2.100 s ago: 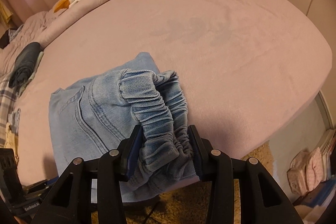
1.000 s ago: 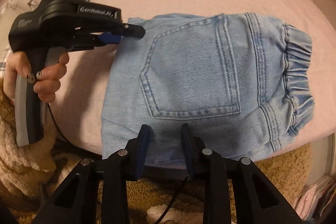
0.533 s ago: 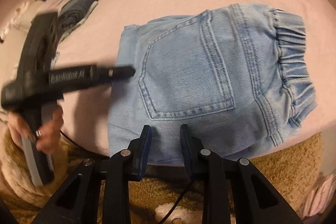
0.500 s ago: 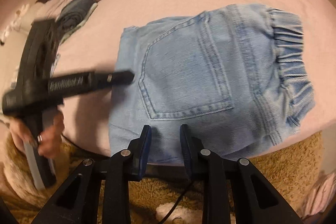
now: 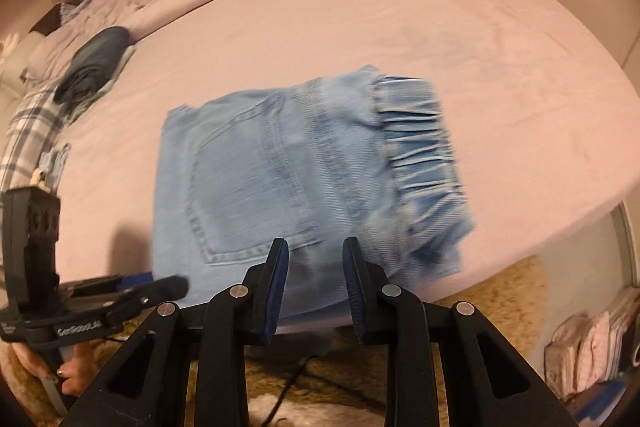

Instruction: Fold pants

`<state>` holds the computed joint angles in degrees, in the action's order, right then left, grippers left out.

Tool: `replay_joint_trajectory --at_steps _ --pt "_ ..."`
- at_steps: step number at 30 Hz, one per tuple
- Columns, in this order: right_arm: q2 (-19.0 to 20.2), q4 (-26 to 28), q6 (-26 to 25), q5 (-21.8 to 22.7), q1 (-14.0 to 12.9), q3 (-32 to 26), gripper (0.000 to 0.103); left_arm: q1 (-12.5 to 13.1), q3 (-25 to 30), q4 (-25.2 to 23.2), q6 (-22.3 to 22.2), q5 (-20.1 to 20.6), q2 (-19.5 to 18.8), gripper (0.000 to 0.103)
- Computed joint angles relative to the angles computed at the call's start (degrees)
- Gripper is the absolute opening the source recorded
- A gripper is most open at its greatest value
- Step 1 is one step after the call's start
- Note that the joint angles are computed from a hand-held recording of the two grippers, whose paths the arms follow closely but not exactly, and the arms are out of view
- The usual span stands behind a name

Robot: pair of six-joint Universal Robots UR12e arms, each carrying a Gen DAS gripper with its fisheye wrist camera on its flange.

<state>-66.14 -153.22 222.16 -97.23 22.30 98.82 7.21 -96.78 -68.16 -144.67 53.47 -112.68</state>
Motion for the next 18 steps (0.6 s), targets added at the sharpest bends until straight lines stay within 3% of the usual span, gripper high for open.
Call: replay_joint_trajectory --at_steps 3,8,18 --pt "-0.84 -1.99 1.26 1.45 -0.48 1.47 0.027 -0.03 0.25 -0.86 -0.2 0.56 0.03 0.033" --pt "-1.99 2.24 1.38 -7.17 0.95 1.24 0.028 -0.25 -1.2 0.41 -0.01 1.89 1.15 0.033" --pt "-1.45 2.67 5.34 -1.86 -0.52 2.49 0.031 -1.81 -1.3 1.81 -3.16 3.42 1.37 0.034"
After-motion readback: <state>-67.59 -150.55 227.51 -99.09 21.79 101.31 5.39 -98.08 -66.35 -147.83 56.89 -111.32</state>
